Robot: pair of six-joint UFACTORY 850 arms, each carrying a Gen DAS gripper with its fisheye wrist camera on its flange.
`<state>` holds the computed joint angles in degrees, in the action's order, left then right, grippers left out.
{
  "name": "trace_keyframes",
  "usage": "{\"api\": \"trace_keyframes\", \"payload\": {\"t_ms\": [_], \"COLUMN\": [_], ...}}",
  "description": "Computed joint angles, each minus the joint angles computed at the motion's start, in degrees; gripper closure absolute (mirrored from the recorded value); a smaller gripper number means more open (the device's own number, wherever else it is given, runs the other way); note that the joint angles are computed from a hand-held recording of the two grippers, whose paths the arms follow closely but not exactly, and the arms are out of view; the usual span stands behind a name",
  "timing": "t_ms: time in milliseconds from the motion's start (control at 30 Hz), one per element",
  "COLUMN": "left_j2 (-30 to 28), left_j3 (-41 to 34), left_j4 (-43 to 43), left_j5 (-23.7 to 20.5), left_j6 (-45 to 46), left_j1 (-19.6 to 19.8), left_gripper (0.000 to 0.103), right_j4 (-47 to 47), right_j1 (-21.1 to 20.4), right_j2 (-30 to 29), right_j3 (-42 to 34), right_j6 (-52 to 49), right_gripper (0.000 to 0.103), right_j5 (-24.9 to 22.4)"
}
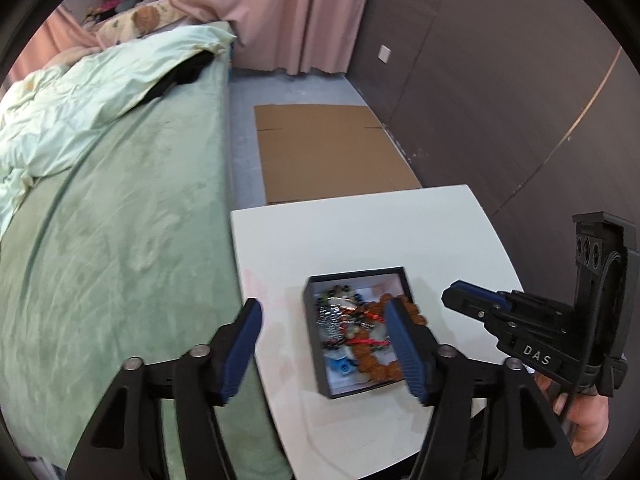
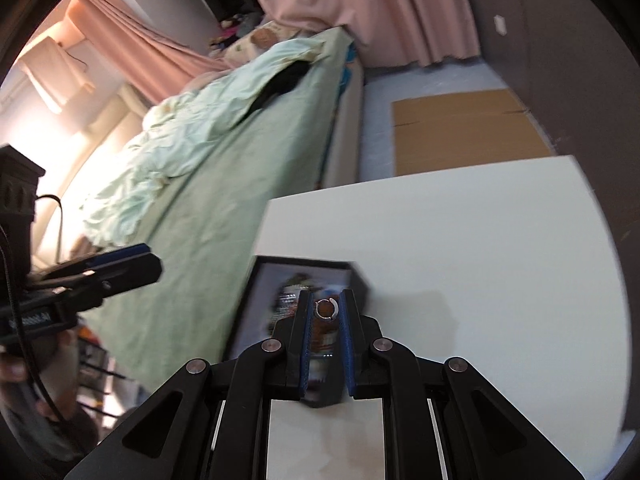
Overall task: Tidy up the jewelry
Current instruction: 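Release the silver ring into the box with the right gripper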
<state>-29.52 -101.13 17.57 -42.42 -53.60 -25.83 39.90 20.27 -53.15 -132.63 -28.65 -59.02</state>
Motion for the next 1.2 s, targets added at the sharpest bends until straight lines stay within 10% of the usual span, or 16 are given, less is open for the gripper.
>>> {"api": "trace_keyframes", "payload": {"t_ms": [200, 333, 800, 1200], "left_j2": [4.0, 5.7, 11.3, 12.8], "left_j3": [6.4, 9.0, 16.1, 18.1], "left_j4": [1.1, 2.8, 23.6, 39.6], "left_j5": [4.1, 6.2, 9.5, 1.1], "left_j6": [-4.2, -5.8, -27.3, -42.2], "left_j1": [0.4, -0.1, -6.7, -13.2], "left_gripper": [0.026, 0.026, 0.011, 0.009], "right_j4": [2.4, 1.7, 5.7, 10.9], "right_j1": [1.4, 1.3, -2.3, -7.5], "right_j2": [-1.2, 2.0, 15.9, 24.0], "right_j3": [-1.6, 3.3, 22.2, 33.4], "right_j6": [0.0, 0.9, -8.5, -15.8], "right_gripper": [0.084, 0.037, 0.007, 0.001], "right_j5": [-3.4, 0.2, 9.1, 9.7]}}
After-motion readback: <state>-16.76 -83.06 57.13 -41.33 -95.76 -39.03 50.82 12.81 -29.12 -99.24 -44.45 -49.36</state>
